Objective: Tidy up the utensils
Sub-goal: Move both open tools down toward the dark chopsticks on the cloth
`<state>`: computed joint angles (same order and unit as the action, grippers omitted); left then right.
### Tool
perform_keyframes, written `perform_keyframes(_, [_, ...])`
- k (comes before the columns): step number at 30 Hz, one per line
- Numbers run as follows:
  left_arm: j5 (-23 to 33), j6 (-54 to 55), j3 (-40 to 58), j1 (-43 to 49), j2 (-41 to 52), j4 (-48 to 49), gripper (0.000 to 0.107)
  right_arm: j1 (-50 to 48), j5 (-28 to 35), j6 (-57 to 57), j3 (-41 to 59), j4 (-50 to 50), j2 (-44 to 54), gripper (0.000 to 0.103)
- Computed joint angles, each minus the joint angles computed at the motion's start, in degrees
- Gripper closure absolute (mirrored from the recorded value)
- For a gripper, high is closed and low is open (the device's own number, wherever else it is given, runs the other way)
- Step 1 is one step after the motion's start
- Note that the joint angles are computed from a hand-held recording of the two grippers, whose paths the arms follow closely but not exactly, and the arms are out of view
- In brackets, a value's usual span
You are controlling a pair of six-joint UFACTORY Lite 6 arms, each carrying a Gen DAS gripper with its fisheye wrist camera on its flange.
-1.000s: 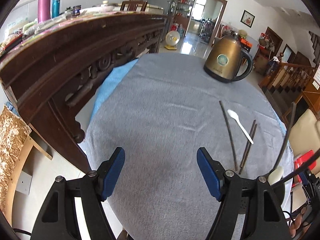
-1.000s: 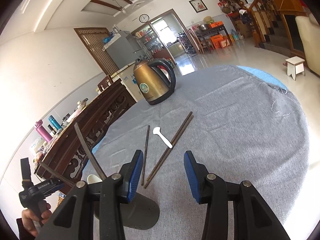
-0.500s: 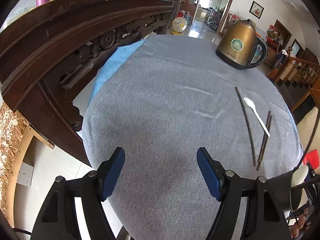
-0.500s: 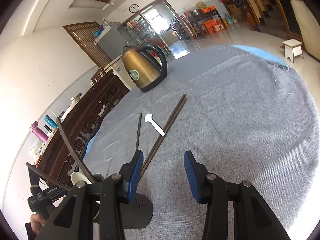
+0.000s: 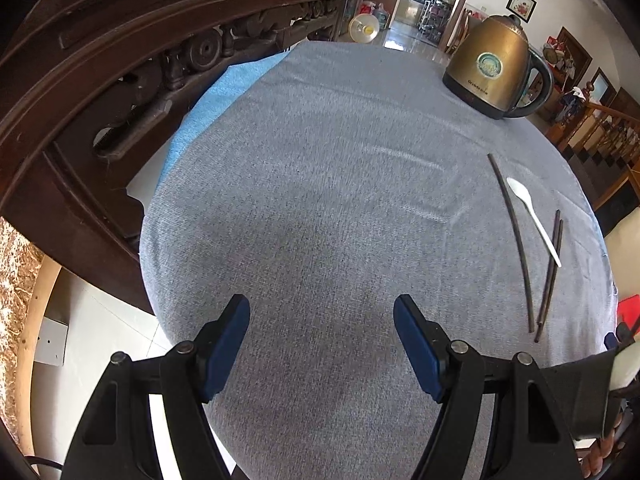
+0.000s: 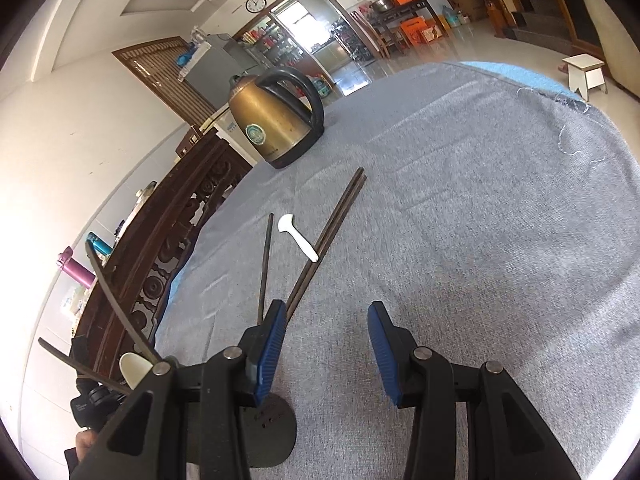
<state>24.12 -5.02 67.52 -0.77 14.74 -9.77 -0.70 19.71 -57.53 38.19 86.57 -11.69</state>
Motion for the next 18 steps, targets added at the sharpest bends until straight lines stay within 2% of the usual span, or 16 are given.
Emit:
perform_keyframes(6, [0.93,-0.11,5.98,-0.93,4.97,1.23,0.032,0.81,-0.05,-0.77,6.72,-0.61,7.55,0.058])
perform_keyframes(14, [2.03,-1.23,14.79,-4.53,11.92,4.48,0.032,0.81,0.67,12.19,21.48,-13.95,22.85,0.058])
perform_keyframes(18, [4.04,-0.94,21.58,-5.71,16.93,4.63,0.032,-0.06,3.42,19.51,30.50,-21.14,30.83,0.058])
